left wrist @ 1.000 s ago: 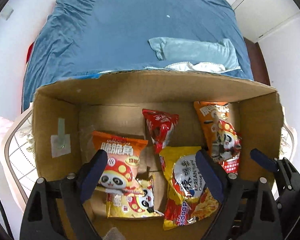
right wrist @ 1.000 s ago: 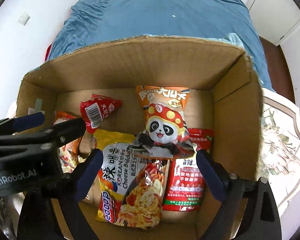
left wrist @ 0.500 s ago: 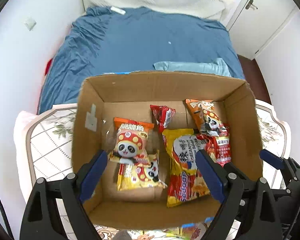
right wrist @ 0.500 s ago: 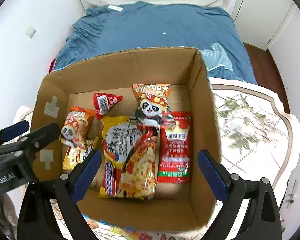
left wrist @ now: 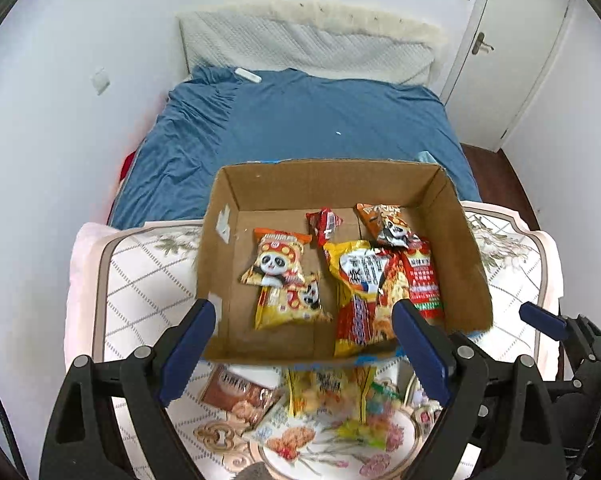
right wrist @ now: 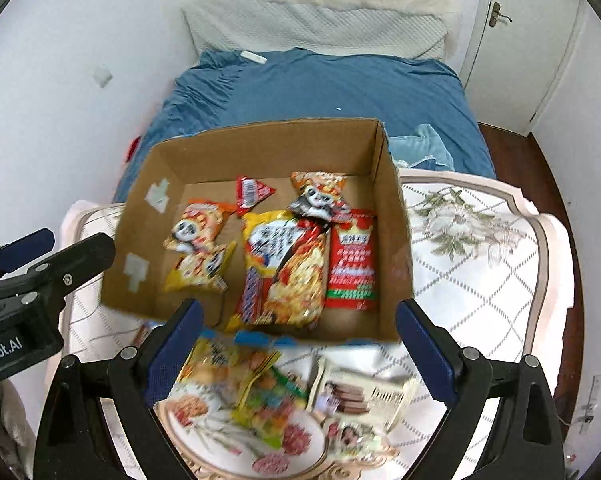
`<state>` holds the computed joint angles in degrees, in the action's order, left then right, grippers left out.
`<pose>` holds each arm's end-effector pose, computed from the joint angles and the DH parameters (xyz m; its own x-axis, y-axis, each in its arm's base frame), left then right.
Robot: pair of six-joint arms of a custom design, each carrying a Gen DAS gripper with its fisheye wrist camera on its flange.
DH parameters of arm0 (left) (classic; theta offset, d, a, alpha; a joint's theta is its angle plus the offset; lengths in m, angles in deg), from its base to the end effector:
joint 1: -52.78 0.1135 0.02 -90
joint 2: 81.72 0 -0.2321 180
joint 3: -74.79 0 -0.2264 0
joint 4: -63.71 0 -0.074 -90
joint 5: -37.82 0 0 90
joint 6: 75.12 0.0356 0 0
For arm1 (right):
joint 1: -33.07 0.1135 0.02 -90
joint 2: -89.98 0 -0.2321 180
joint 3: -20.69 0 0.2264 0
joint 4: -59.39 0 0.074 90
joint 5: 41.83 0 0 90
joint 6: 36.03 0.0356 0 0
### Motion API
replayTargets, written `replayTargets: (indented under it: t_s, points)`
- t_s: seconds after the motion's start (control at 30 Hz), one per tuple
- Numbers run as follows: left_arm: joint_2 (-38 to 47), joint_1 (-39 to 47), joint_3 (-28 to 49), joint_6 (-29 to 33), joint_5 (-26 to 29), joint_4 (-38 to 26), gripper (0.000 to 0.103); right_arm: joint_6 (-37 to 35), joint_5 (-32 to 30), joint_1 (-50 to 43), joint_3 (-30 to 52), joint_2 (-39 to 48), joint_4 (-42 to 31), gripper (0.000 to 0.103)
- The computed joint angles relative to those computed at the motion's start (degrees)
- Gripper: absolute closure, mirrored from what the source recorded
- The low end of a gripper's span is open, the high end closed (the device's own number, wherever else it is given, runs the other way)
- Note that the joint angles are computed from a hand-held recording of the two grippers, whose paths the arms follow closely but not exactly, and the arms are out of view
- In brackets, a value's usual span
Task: Organize snacks
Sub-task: 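Grasp the nitz cranberry oat cookie pack with left tool while right tool grasps the Franzzi cookie pack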
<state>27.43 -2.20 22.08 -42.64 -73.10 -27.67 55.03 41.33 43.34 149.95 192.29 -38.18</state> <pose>0.2068 -0.2730 0.3005 -0.8905 -0.1022 -0.4433 -0.0845 0.9946 -0.0597 0.3019 0.0590 0.3397 -0.9321 -0.1502 -0.3297 -0.1987 0.9729 0.1185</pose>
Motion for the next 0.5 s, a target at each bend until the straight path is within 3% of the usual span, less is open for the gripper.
replayTargets:
  t_s: [0.23, 0.37, 0.5]
  points:
    - [-7.43, -7.78, -14.03, -10.43, -0.05, 1.04, 0.013, -0.6, -3.67, -2.61, -17.39, -11.9, 1.33, 0.004]
    - [-8.81, -9.88, -25.95, -13.38, 5.27, 7.59, 0.013, -1.83, -4.49, -6.93, -29.08, -15.97, 3.82, 0.004]
    - [-5.65, -10.01, -33.87, -11.76, 11.65, 14.89, 0.013, -2.85, -4.89, -11.95, -37.19, -16.49, 6.9, 0.004]
